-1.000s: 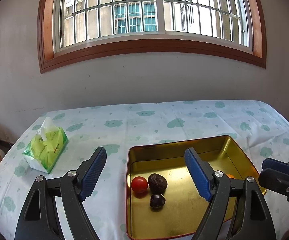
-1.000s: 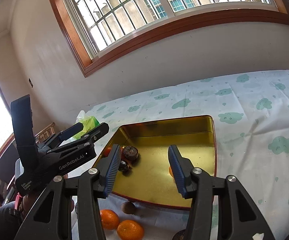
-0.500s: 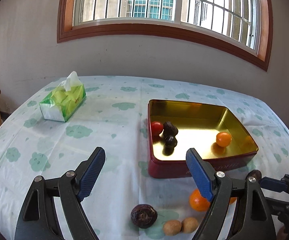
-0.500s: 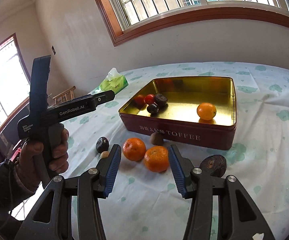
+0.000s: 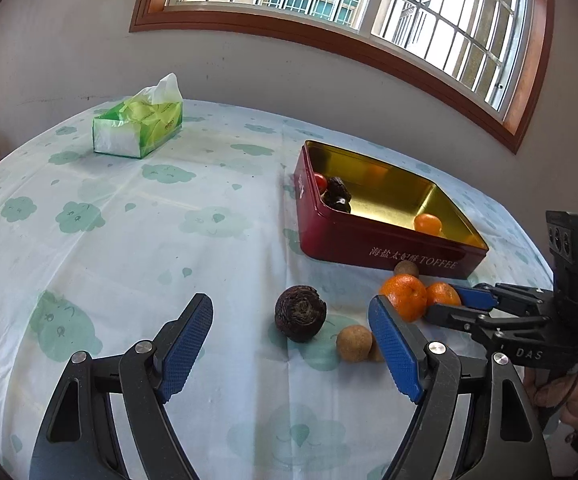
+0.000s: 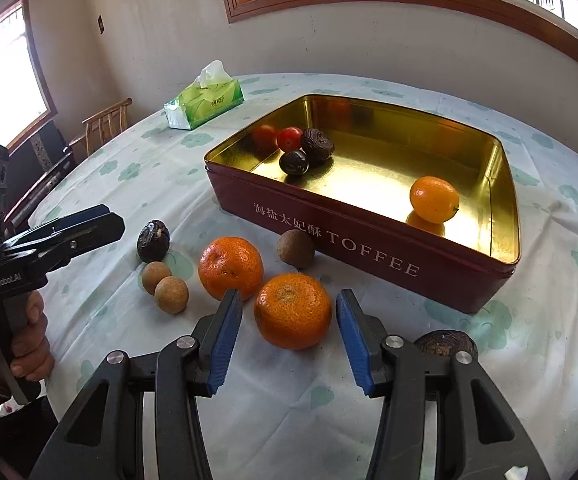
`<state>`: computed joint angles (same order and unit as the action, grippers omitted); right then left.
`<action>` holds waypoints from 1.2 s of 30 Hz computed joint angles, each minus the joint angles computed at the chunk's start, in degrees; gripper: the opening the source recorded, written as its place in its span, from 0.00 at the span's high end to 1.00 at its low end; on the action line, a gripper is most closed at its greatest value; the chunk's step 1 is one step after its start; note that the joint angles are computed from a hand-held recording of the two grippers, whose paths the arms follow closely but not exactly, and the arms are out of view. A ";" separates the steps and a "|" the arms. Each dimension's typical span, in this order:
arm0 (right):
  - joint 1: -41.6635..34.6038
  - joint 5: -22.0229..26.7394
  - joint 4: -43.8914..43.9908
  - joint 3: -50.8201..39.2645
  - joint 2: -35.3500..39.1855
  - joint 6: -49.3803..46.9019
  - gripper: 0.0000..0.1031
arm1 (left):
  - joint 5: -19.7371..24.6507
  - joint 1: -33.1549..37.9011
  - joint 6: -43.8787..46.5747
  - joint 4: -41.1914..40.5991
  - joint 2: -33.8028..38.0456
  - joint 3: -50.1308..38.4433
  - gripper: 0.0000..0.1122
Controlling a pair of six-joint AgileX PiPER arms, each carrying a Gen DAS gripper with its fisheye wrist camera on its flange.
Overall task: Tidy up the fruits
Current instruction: 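Grasp a mandarin with the right gripper while the left gripper grasps two brown round fruits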
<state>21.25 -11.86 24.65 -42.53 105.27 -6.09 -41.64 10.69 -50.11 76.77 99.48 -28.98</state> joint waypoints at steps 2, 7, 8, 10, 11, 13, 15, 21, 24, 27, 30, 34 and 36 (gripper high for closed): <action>-0.94 2.01 -4.58 -1.76 1.86 4.93 0.63 | -0.24 0.25 1.01 2.47 -0.83 1.19 0.29; 3.35 -5.97 6.89 4.79 -1.88 -2.60 0.64 | 0.77 -3.73 6.24 1.34 -4.78 4.54 0.29; 4.36 -8.52 9.17 6.80 -2.98 -3.67 0.64 | 1.31 -5.16 6.30 0.74 -5.39 4.58 0.29; 4.13 -10.44 7.04 9.47 -4.41 0.23 0.64 | 3.60 -8.88 3.79 1.36 -5.33 3.07 0.29; 3.05 -10.42 3.40 10.29 -4.83 4.18 0.64 | 5.35 -10.91 1.03 3.18 -4.73 1.61 0.29; 1.36 -12.10 -2.92 11.75 -5.28 11.50 0.64 | 8.18 -14.20 -3.47 6.28 -3.20 -0.86 0.42; -0.16 -12.60 -8.77 12.13 -5.09 17.33 0.64 | 9.97 -15.97 -5.49 7.13 -1.80 -2.23 0.46; -0.42 -13.05 -11.00 12.07 -4.67 19.60 0.63 | 11.81 -18.14 -11.78 10.56 1.96 -5.74 0.50; -0.97 -13.56 -12.79 12.61 -4.78 21.45 0.63 | 13.86 -20.05 -9.08 7.92 1.67 -5.16 0.57; -0.86 -13.43 -12.68 12.58 -4.83 21.34 0.63 | 14.16 -20.38 -7.45 6.30 1.52 -4.73 0.57; -0.92 -13.40 -12.91 12.55 -4.80 21.61 0.63 | 12.46 -19.02 -5.53 3.54 1.62 -3.65 0.57; -0.96 -12.94 -12.80 12.16 -4.57 21.59 0.63 | 10.34 -17.83 -0.45 -4.27 0.90 -0.71 0.57; -0.85 -12.64 -12.30 11.95 -4.48 21.05 0.63 | 9.33 -17.35 0.73 -7.40 0.45 -0.03 0.57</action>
